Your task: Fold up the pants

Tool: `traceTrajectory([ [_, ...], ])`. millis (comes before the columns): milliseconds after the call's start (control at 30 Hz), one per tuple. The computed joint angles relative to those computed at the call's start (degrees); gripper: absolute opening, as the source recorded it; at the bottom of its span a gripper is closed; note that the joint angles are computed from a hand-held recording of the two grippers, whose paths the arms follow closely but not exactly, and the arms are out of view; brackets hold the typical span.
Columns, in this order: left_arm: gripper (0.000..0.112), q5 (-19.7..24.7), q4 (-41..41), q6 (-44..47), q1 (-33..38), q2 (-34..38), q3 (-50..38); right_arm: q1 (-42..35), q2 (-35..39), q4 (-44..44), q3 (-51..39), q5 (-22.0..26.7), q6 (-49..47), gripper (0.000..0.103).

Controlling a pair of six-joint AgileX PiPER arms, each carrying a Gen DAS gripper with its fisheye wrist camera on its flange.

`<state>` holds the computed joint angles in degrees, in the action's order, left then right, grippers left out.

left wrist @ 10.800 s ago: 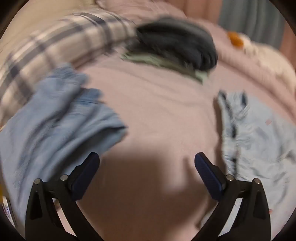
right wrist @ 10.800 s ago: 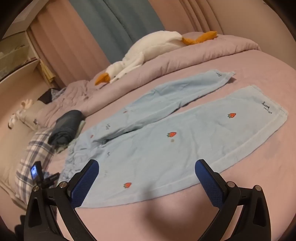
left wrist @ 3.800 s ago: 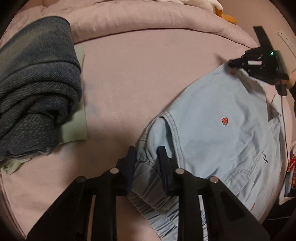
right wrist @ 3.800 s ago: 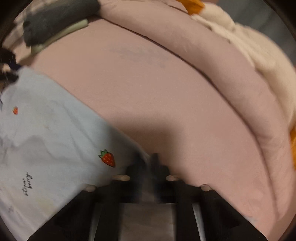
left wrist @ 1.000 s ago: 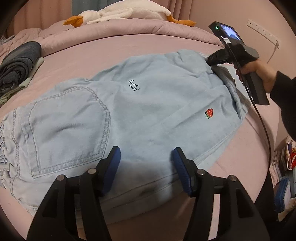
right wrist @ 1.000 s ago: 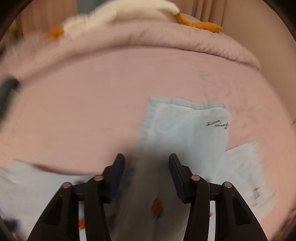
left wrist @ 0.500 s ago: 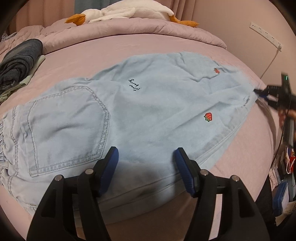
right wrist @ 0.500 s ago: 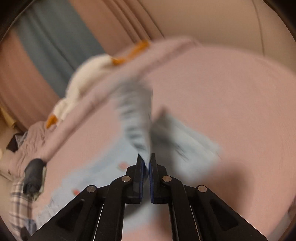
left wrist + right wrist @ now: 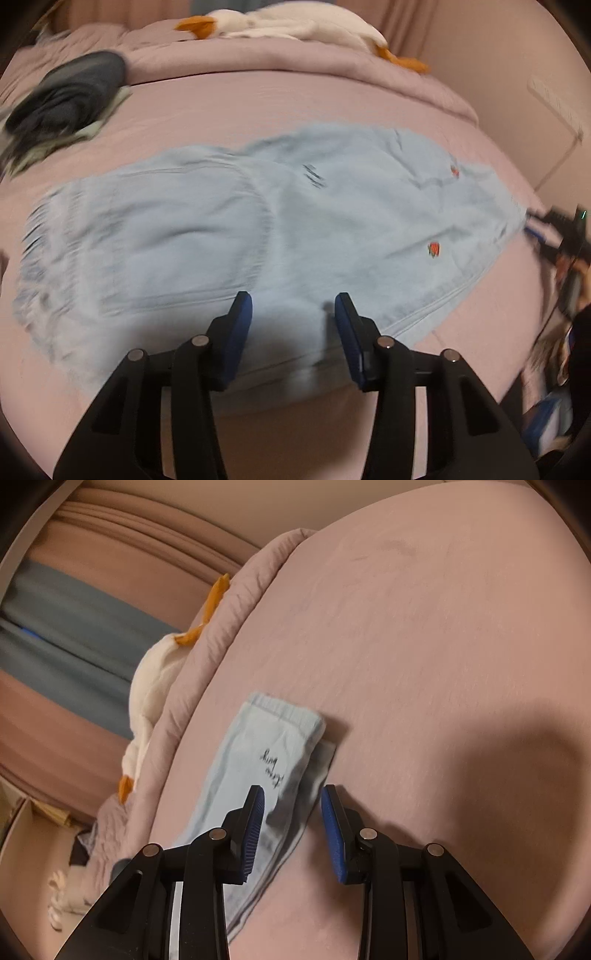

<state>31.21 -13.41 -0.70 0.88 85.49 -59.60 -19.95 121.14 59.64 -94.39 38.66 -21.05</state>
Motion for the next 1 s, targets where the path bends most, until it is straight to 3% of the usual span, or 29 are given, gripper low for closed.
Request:
traceTrajectory([
  [100,0.056,0.75,-8.16,5.68,7.0,-7.03,4.24,2.3,-0.55,-10.49,-1.75,-1.62,7.69,0.032],
  [167,0.065,2.54,-16.2,10.36,15.76,-13.13,8.19,4.3,-3.6,-17.78,0.99,-6.09,10.83,0.032],
  [233,0.065,5.76,-23.71,14.22,25.97,-17.45,11.58,6.34,-6.99,-24.42,4.99,-10.57,13.75,0.032],
  [367,0.065,15.92,-37.68,24.21,44.41,-20.15,17.1,9.49,-10.6,-29.63,9.2,-14.59,15.04,0.032],
  [467,0.065,21.98,-48.17,31.28,50.99,-19.46,21.57,11.77,-12.98,-28.42,11.91,-16.33,12.62,0.032],
  [600,0.064,23.44,-56.87,34.13,49.18,-16.05,22.45,14.72,-12.91,-26.57,10.05,-14.03,9.37,0.032],
  [700,0.064,18.96,-61.5,33.89,43.02,-12.56,20.37,16.57,-12.8,-26.96,8.57,-12.17,8.18,0.032],
  [800,0.064,13.88,-57.72,27.89,38.59,-8.61,16.42,18.04,-12.86,-25.9,7.98,-10.66,5.48,0.033],
  [900,0.046,9.36,-51.97,19.91,34.53,-4.55,12.79,20.28,-11.69,-28.76,6.08,-9.96,6.98,0.033],
  [933,0.021,8.36,-50.47,18.65,33.92,-4.33,12.13,20.64,-11.62,-28.97,5.99,-9.62,6.76,0.033],
  [1000,0.014,7.33,-48.97,18.16,33.3,-4.74,11.34,21.77,-11.25,-30.54,5.25,-8.83,7.48,0.033],
])
